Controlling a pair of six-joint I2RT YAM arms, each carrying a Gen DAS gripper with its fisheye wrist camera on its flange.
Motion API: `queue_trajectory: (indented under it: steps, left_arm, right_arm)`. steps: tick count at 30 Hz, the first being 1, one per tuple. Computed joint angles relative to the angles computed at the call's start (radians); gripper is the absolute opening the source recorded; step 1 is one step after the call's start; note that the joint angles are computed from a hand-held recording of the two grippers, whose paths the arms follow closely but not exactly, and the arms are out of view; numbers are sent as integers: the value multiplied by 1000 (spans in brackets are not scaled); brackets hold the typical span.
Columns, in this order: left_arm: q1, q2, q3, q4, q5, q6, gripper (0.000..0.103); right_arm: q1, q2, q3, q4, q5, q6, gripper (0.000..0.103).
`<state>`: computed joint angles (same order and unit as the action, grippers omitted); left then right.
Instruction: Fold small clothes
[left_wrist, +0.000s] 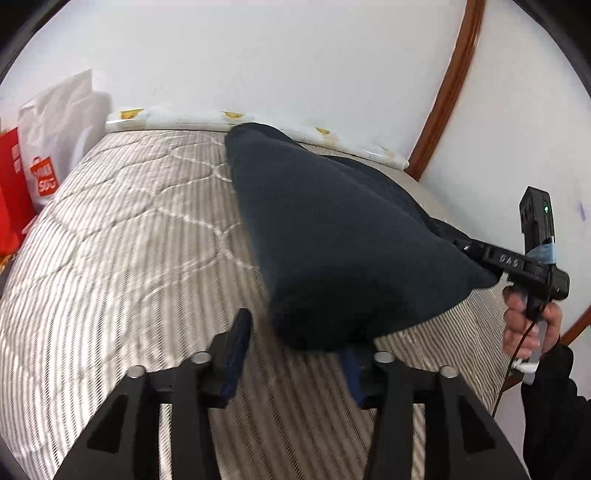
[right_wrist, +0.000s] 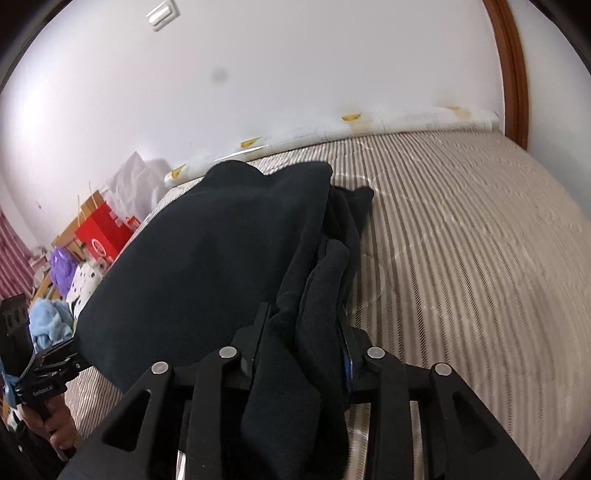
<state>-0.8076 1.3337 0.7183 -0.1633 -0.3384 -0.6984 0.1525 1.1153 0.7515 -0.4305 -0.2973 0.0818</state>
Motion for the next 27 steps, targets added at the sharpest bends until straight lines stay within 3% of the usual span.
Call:
queue_trajectory:
  steps: [6, 10, 15, 24, 25, 27]
  left_arm:
    - [-36, -162, -116, -38, -64, -51, 54]
    - [5, -213, -129, -53, -59, -59, 54]
    - [100, -162, -49, -63, -31, 13, 54]
    - [235, 58, 186, -47, 88, 151, 54]
    - [247, 96, 220, -49, 116, 163, 54]
    - [251, 160, 275, -68, 129, 174, 54]
  right_arm:
    - [-32, -27, 98, -54, 29, -96, 36]
    - [-32, 85, 215, -61, 34, -96, 36]
    - [29, 276, 347, -73, 85, -127, 36]
    - [18, 603, 603, -196, -7, -184, 35]
    - [14, 627, 621, -200, -23, -187, 34]
    - [9, 648, 632, -192, -52, -189, 11]
